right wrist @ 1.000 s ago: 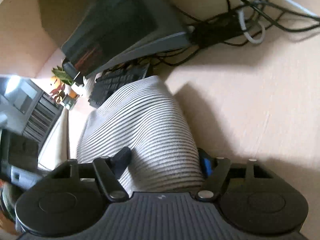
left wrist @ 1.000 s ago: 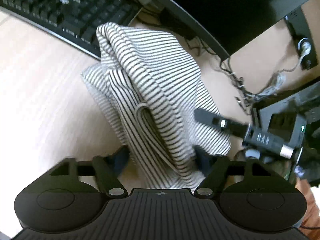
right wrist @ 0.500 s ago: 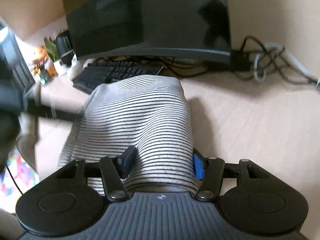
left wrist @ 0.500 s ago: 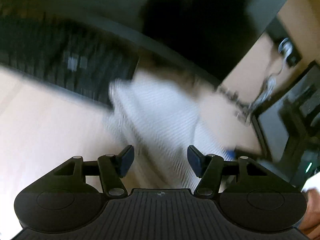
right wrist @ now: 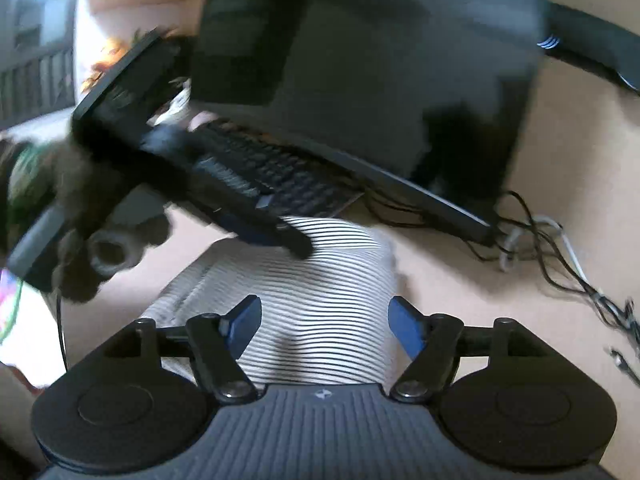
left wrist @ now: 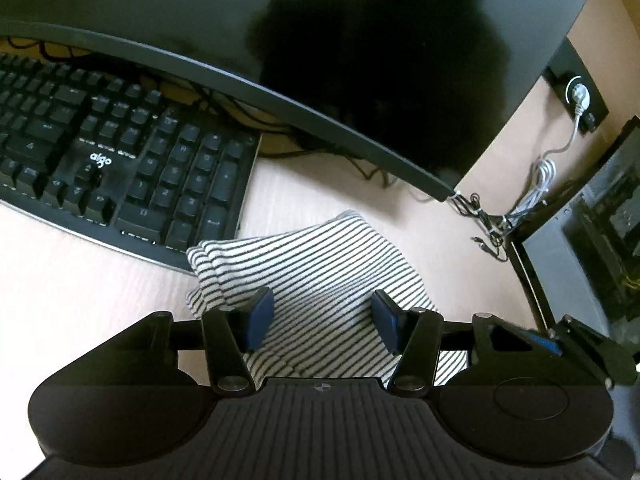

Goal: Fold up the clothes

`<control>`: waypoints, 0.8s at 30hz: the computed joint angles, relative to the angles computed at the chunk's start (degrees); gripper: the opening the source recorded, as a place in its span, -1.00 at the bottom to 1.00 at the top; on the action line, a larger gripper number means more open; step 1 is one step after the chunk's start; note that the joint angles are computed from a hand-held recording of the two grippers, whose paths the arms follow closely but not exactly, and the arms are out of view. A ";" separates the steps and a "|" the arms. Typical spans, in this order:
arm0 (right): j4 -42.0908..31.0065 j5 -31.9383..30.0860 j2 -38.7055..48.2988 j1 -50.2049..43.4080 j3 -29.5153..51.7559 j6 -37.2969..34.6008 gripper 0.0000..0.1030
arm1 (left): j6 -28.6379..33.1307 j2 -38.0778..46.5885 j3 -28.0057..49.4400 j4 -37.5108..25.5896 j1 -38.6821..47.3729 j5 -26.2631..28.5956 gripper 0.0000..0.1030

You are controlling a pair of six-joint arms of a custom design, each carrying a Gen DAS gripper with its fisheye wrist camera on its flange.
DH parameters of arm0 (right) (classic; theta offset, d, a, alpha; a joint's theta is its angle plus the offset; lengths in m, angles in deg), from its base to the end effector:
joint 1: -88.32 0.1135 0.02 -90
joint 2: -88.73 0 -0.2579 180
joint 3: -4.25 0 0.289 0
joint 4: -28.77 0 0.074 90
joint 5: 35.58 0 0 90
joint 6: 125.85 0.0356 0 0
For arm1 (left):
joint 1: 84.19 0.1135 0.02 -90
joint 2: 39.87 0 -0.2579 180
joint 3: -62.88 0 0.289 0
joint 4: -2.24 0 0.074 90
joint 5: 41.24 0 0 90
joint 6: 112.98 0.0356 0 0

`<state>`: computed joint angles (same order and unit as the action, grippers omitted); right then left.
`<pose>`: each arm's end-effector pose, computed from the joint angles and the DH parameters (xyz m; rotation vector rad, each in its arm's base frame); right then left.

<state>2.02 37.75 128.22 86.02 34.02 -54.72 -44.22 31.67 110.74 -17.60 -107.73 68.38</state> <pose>0.1930 0.0025 0.1645 -0.4720 2.1270 0.1116 0.2528 -0.1232 0.1680 0.2267 2.3995 -0.7774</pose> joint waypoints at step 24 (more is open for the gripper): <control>-1.97 -20.68 16.77 -21.48 4.19 5.74 0.78 | -20.53 -29.13 -9.65 -14.99 -16.30 -18.89 0.70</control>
<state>0.06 17.06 144.99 64.54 38.21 -48.98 -64.75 2.54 101.09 -32.60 -124.04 49.48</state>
